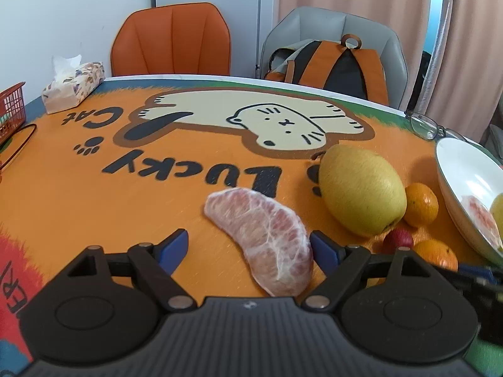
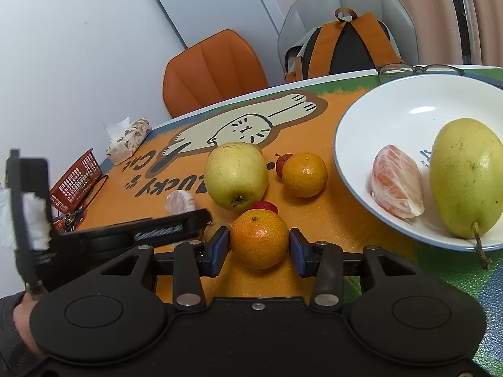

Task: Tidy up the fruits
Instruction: 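Grasp the second pink pomelo segment with the left gripper while the right holds the orange, then lift the pomelo segment with the left gripper toward the bowl while the right holds the orange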

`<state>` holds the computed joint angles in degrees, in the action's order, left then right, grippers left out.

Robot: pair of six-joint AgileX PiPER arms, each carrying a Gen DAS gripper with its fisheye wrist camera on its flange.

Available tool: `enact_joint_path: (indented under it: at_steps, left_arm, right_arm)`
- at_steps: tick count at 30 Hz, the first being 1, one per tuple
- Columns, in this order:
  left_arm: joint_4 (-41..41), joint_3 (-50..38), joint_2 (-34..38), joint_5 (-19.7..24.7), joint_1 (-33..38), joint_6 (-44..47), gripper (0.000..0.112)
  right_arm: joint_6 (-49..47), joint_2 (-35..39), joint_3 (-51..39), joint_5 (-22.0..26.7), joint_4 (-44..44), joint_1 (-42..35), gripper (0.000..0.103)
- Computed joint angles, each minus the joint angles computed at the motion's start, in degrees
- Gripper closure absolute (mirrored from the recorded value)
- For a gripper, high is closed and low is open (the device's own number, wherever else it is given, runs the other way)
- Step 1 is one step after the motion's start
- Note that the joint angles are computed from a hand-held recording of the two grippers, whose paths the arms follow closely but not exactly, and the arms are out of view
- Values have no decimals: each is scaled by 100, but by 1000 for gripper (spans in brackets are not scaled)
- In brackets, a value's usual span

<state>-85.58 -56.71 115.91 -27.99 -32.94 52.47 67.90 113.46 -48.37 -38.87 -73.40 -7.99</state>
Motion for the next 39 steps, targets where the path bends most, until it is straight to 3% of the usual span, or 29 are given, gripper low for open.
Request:
enact_joint_path:
  at_steps: [7, 13, 16, 20, 30, 32, 39]
  left_arm:
    - [1050, 661, -397, 186, 120, -987, 57]
    - [2387, 1096, -685, 480, 393, -2365, 57]
    - [3114, 1185, -714, 385, 394, -2966, 57]
    - [3175, 989, -572, 451, 385, -3015, 57]
    - [1690, 474, -172, 144, 175, -1666, 58]
    - [1314, 399, -126, 13, 98, -1299, 72]
    - [2122, 717, -298, 137, 209, -2069, 73]
  right_arm:
    - [-35, 9, 1, 65, 76, -17, 61]
    - [-58, -4, 9, 106, 93, 28, 61]
    - [-14, 17, -19, 161, 62, 56, 61]
    - [-12, 24, -22, 114, 46, 29, 61]
    - [-115, 34, -19, 149, 133, 72, 60]
    - [-219, 52, -12, 166, 239, 95, 59]
    - [-741, 28, 86, 294, 657, 247, 59]
